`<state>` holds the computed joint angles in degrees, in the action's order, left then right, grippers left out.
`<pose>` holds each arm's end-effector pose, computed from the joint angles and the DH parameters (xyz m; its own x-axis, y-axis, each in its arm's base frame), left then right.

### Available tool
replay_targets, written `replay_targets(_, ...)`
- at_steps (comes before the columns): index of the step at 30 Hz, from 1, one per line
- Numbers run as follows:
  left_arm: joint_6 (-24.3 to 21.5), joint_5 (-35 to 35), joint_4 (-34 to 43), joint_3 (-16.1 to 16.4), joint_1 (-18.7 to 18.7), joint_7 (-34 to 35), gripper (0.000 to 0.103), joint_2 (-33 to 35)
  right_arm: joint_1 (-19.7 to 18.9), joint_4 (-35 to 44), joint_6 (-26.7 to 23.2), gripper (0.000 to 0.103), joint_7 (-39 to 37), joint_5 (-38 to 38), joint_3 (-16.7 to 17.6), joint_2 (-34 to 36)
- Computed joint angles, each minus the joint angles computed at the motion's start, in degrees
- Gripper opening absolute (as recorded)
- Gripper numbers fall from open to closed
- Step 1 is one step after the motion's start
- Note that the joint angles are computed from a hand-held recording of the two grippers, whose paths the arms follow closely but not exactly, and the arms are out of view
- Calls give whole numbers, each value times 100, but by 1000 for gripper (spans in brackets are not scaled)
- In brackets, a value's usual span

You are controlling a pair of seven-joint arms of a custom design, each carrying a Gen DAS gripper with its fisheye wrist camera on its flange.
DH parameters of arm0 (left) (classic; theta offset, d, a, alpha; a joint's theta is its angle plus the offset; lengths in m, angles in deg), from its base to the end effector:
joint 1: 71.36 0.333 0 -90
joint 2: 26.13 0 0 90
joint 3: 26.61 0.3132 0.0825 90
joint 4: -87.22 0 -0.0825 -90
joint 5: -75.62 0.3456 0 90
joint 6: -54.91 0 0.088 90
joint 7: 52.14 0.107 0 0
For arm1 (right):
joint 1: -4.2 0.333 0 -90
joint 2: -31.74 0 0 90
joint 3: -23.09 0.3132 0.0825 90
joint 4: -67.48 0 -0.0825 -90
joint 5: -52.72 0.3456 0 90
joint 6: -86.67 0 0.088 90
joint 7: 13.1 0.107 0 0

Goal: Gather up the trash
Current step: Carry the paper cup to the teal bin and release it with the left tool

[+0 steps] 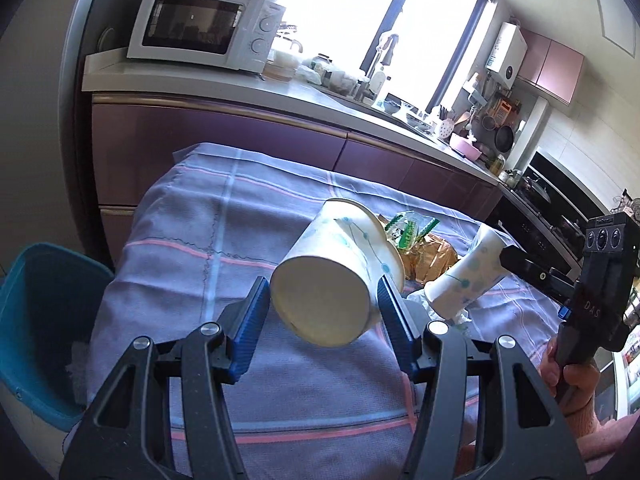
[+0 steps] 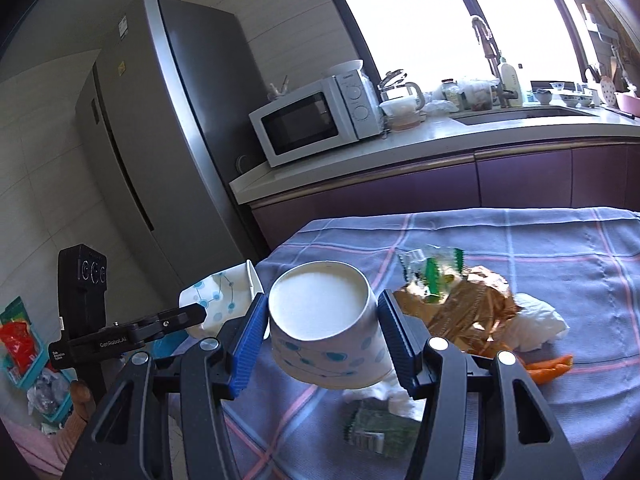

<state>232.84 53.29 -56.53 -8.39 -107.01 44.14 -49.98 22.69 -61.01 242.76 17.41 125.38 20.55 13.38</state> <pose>0.4244 -0.0819 0.5508 -0.1675 -0.9183 0.3587 -0.6184 -0.1855 -0.7636 0.4544 0.0906 0.5785 0.4810 -0.7960 -0.3674 -0.5584 0.0449 -0.8284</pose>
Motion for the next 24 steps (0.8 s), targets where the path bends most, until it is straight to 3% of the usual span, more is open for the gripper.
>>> replay_targets(4, -11, 361, -350, -536, 854, -413, 55, -331, 106, 212, -216, 54, -33, -15, 77, 180)
replay_targets(10, -126, 987, -843, -908, 1819, -1113, 55, -909, 203, 581, -541, 54, -105, -50, 234, 469)
replay_targets(24, -413, 2052, -1488, -917, 3340, -2010, 55, -1689, 359, 1528, -1122, 54, -102, -279, 625, 1215)
